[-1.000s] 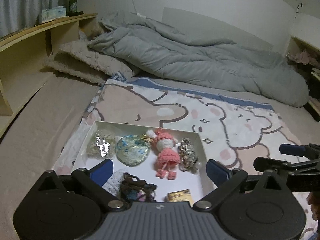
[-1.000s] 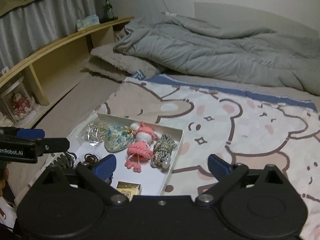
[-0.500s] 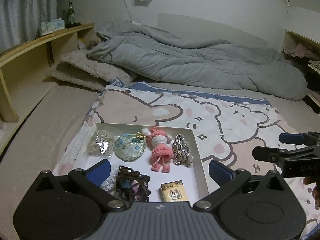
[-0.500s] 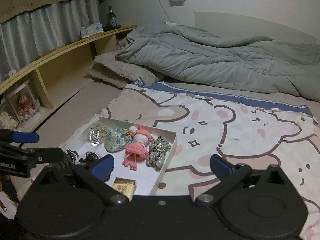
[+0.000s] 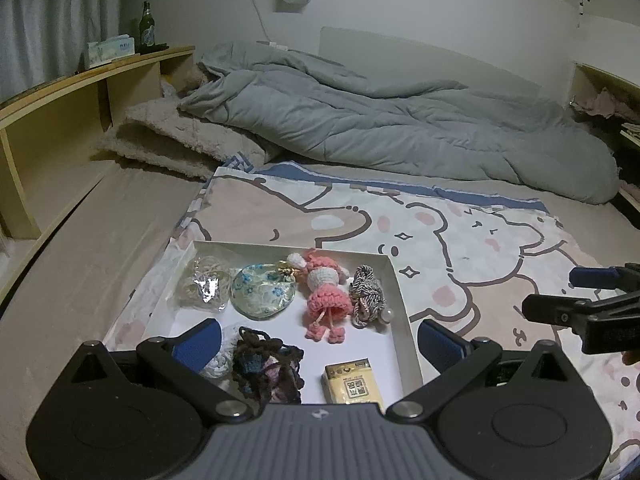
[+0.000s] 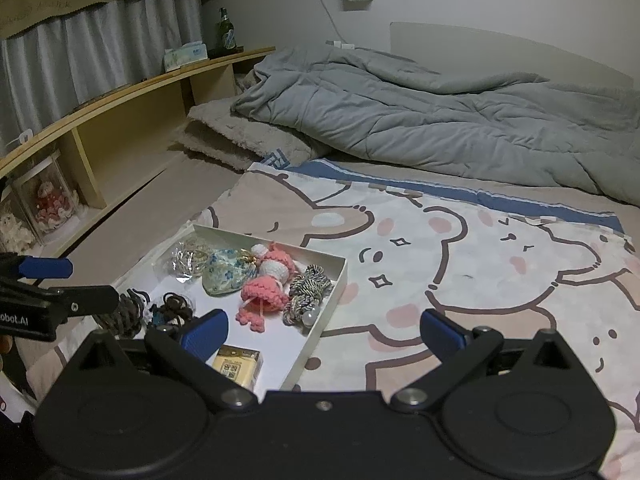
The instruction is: Organize objects
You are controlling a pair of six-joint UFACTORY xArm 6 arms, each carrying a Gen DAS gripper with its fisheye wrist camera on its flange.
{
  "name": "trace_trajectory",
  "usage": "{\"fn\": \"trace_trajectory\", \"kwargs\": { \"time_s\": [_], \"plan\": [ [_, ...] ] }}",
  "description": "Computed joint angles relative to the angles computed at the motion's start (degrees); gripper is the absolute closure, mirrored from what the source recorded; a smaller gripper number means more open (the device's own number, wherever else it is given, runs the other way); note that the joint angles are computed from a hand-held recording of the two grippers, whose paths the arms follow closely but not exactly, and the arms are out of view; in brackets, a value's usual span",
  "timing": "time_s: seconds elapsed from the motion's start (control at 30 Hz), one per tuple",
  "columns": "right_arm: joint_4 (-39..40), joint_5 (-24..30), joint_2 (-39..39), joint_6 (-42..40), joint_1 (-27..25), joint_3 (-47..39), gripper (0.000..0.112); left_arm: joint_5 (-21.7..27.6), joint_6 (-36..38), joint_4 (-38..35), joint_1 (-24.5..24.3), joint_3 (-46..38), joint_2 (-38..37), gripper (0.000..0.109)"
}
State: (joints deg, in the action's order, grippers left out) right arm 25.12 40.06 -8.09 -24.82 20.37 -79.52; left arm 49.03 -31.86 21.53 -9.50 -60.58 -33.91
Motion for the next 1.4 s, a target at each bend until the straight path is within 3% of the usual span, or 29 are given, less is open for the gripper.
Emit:
{"fn": "trace_trajectory", "kwargs": {
  "time_s": [0.33, 1.4],
  "plan": [
    [-1.7, 1.6, 0.9, 1.9, -0.4, -0.8, 0.009, 0.7, -1.9, 3.7, -0.5, 0.8, -0.1, 0.006],
    [-2.8, 2.6, 1.7, 2.4, -0.3, -1.4, 0.009, 2.3, -1.0, 1.9, -0.6, 0.1, 0.6, 0.006]
  ]
}}
